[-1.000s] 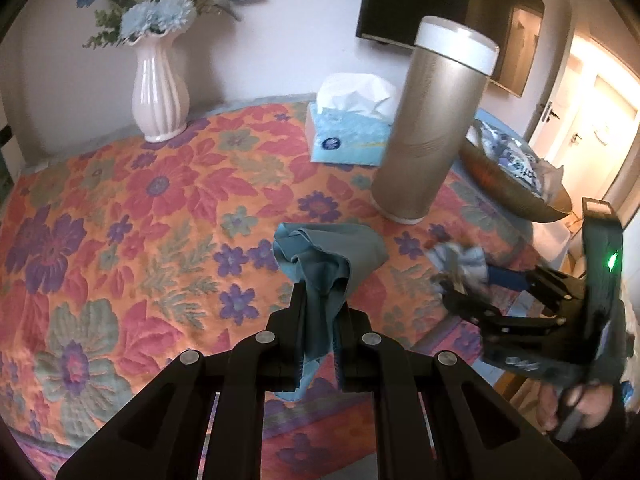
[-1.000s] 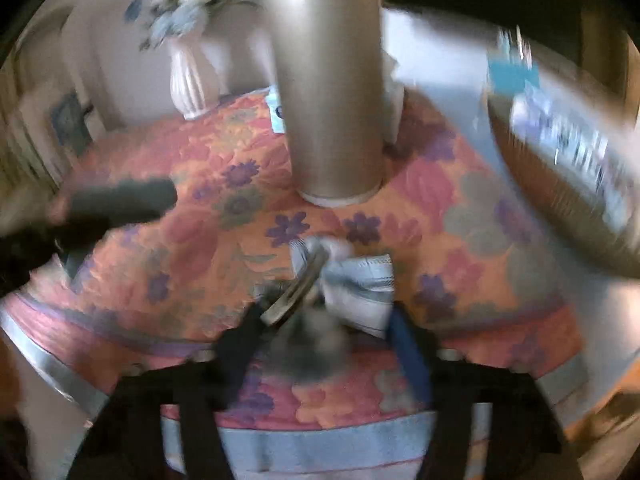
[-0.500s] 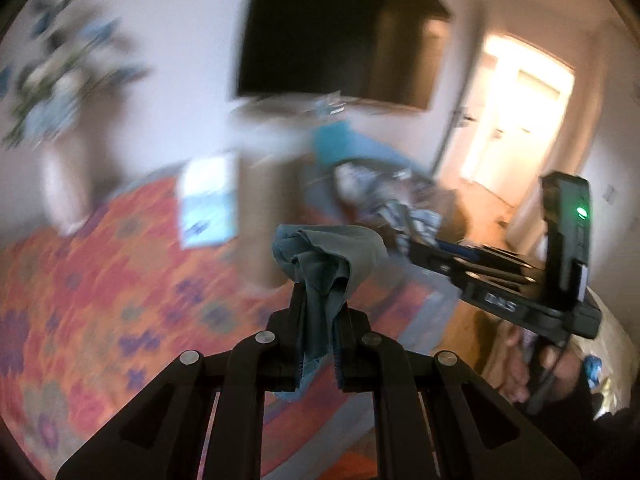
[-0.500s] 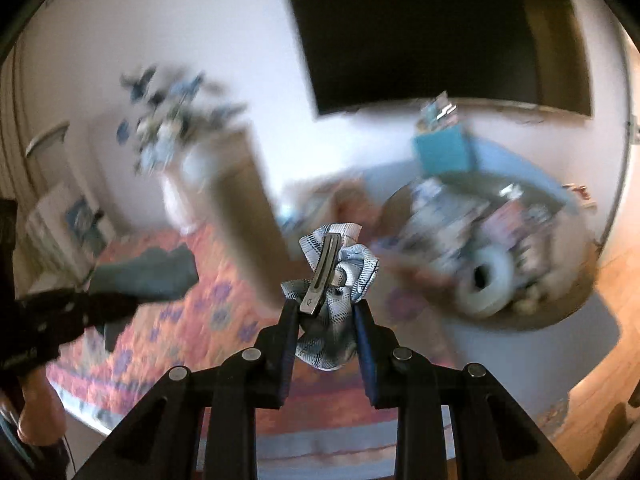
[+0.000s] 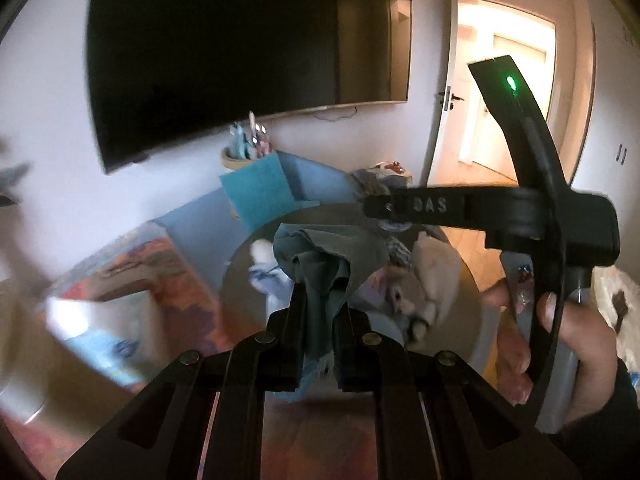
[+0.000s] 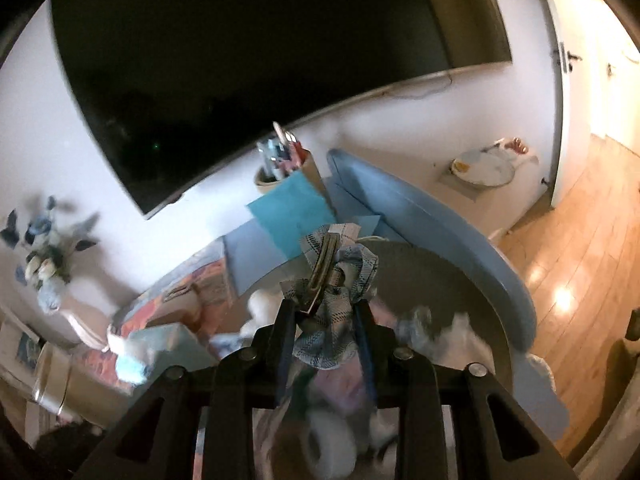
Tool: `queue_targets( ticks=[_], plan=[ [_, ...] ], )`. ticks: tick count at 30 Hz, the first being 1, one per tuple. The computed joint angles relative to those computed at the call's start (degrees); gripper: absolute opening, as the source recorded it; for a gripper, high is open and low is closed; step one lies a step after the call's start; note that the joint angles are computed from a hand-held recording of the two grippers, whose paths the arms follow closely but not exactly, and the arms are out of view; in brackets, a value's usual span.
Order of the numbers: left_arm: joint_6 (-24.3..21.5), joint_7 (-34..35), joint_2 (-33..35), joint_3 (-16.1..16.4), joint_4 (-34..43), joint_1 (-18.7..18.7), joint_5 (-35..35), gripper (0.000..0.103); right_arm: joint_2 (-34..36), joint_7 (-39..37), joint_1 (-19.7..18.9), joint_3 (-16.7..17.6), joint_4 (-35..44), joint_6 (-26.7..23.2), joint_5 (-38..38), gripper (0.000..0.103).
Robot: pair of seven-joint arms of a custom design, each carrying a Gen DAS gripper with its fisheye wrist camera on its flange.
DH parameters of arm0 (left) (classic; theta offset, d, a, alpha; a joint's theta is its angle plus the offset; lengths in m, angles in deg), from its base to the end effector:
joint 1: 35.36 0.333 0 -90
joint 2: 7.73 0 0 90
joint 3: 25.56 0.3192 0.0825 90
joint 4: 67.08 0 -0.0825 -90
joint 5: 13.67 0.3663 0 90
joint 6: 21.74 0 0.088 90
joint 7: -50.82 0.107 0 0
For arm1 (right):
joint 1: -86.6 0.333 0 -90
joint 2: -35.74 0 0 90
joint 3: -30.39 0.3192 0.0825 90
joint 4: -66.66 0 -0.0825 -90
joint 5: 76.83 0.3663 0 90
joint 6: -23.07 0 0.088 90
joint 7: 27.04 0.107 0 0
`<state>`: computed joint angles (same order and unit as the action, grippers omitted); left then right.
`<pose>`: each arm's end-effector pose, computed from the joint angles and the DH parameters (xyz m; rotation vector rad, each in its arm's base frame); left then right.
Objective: Organize soft objects
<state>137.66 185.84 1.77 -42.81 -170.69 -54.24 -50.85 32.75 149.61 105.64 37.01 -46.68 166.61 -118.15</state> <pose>0.5375 -0.3426 0.5507 -0.8927 2.4571 -1.2377 0.5108 0.2521 0.5628 -1.1334 2.1434 -0.5996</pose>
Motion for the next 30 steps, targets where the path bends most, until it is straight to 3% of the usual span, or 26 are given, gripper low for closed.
queue_targets(
  ticks=[2, 3, 5, 7, 11, 17, 20, 22, 27, 30],
  plan=[
    [0.6, -1.7, 3.4, 0.2, 2.7, -1.2, 2.5, 0.010, 1.2, -3.0, -1.0, -1.3, 0.5, 1.6, 2.6, 0.046],
    [0.5, -3.2, 4.4, 0.5, 3.5, -1.7, 4.0, 0.018, 1.6, -3.9, -1.2, -1.5, 0.9, 1.0, 3.7, 0.054],
    [-1.3, -4.4, 5.5, 0.4, 4.8, -1.7, 4.6, 0.039, 1.1, -4.7, -1.8, -2.1, -0.7, 3.8, 6.5, 0.060],
    [-2.1, -0.3, 4.3, -1.8, 3.5, 0.2, 0.1, 0.049, -1.1, -3.1, -2.7, -2.6, -4.8, 10.2, 6.9, 0.060],
    [-0.1, 11.5, -1.1, -3.8, -1.9, 1.9, -10.7, 0.075, -6.2, 4.4, -3.7, -0.8, -10.2, 12.0, 2.4, 0.061],
    [-6.1, 21.5, -11.0, 0.3, -10.3, 2.1, -19.9, 0.075, -12.1, 12.1, -3.7, 3.9, -14.1, 13.3, -3.2, 0.063],
    [-7.1, 24.1, -16.4, 3.2, -15.5, 2.3, -21.9, 0.077, -12.5, 17.1, -3.4, 7.9, -13.1, 12.1, -9.2, 0.081],
    [-7.2, 23.7, -19.7, 5.4, -19.1, 3.2, -21.9, 0.080, -11.1, 19.4, -2.3, 9.8, -11.2, 11.8, -13.5, 0.086],
    [-4.3, 21.1, -23.9, 9.6, -24.1, 6.6, -21.2, 0.082, 0.4, 11.4, 4.6, 10.8, 1.1, 11.0, -15.0, 0.086],
    [-1.5, 19.0, -24.4, 11.9, -25.5, 9.4, -20.5, 0.082, 10.7, 1.6, 9.0, 11.3, 12.7, 9.5, -11.9, 0.086]
  ],
)
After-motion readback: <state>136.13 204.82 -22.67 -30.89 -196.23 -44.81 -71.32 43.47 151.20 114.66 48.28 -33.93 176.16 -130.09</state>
